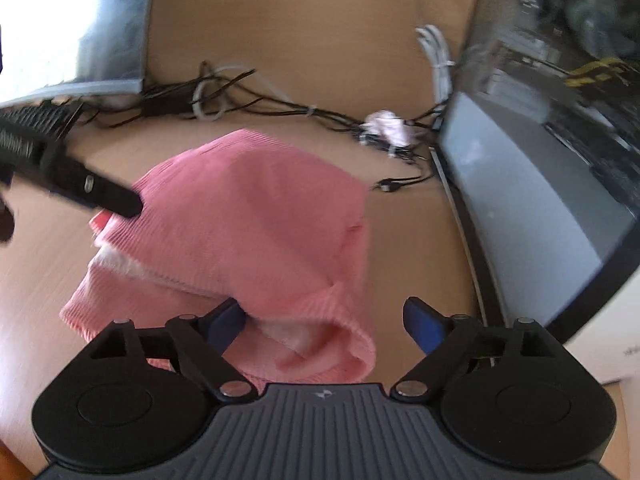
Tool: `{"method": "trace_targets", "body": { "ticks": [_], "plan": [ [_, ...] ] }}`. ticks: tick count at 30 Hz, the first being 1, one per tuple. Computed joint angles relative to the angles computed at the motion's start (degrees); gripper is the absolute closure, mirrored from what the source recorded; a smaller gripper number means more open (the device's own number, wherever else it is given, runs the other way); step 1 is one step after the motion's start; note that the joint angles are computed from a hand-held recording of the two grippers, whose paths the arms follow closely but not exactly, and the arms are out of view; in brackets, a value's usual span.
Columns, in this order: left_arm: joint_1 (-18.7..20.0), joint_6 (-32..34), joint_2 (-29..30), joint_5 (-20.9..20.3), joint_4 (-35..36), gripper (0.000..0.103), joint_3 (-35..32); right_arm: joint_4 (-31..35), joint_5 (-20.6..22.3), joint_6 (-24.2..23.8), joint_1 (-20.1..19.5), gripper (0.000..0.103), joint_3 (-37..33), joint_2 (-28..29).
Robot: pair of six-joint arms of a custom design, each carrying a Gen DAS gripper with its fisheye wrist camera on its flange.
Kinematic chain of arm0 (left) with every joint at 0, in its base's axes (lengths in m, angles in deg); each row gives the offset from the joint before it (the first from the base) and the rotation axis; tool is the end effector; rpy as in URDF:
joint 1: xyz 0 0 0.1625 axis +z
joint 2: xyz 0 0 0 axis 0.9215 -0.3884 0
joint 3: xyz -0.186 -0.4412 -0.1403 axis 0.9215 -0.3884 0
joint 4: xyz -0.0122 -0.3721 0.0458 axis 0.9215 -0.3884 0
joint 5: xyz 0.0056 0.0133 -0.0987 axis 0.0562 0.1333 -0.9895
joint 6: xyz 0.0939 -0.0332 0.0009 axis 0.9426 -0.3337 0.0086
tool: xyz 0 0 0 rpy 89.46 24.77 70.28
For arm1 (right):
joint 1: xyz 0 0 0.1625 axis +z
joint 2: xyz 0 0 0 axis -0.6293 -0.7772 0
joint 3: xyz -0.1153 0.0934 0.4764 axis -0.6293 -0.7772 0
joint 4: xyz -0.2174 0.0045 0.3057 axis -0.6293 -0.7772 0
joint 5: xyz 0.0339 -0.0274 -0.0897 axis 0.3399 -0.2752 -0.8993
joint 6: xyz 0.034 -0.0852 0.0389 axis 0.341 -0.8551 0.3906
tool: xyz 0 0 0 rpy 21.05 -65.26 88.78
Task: Fold clothes
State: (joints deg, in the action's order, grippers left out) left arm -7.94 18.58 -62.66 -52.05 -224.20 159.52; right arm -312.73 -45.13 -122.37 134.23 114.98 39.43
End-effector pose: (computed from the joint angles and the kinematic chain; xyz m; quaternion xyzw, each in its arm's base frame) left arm -0.0805 -0.5056 0.1494 0.0574 0.9256 -0.3315 0.1732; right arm 0.1499 -0.5202 0.0837 0.4054 -0.8283 0.2633 0.2832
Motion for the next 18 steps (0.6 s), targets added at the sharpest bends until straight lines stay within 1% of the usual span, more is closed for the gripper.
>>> {"method": "trace_targets", "body": {
  "ticks": [2, 3, 6, 8, 10, 14, 16, 18],
  "plan": [
    [0.31, -0.71, 0.11, -0.74, -0.3, 0.0, 0.43, -1.28, -1.03, 0.21, 0.2, 0.001, -0.07, 0.37],
    [0.41, -1.04, 0.16, -0.95, -0.25, 0.0, 0.53, -2.31, -1.27, -0.11, 0.26, 0.0, 0.09, 0.66],
    [0.25, -1.52, 0.34, -1.03, -0.73, 0.001, 0.82, -2.25, -0.86, -0.62, 0.43, 0.0, -0.09, 1.05],
    [-0.01, -1.7, 0.26, -0.6, -1.31, 0.001, 1.09, -3.08, -1.55, -1.7, 0.97, 0.0, -0.79, 2.22],
    [-0.34, -2.05, -0.23, 0.3, -1.84, 0.001, 1.48, -6.86, -3.16, -4.6, 1.7, 0.0, -1.92, 4.45],
    [-1.24, -2.99, -1.75, 3.29, -3.3, 0.001, 3.36, -14.9, -5.9, -10.18, 2.71, 0.0, -2.63, 6.9],
    [-1.88, -4.64, -2.17, 6.03, -3.76, 0.001, 4.54, -16.0, -3.63, -11.54, 2.15, 0.0, -1.14, 5.83],
    [-2.65, -7.26, -2.51, 9.65, -2.98, 0.0, 5.44, -13.77, 0.7, -11.39, 1.47, 0.0, 1.42, 3.07]
  ]
}}
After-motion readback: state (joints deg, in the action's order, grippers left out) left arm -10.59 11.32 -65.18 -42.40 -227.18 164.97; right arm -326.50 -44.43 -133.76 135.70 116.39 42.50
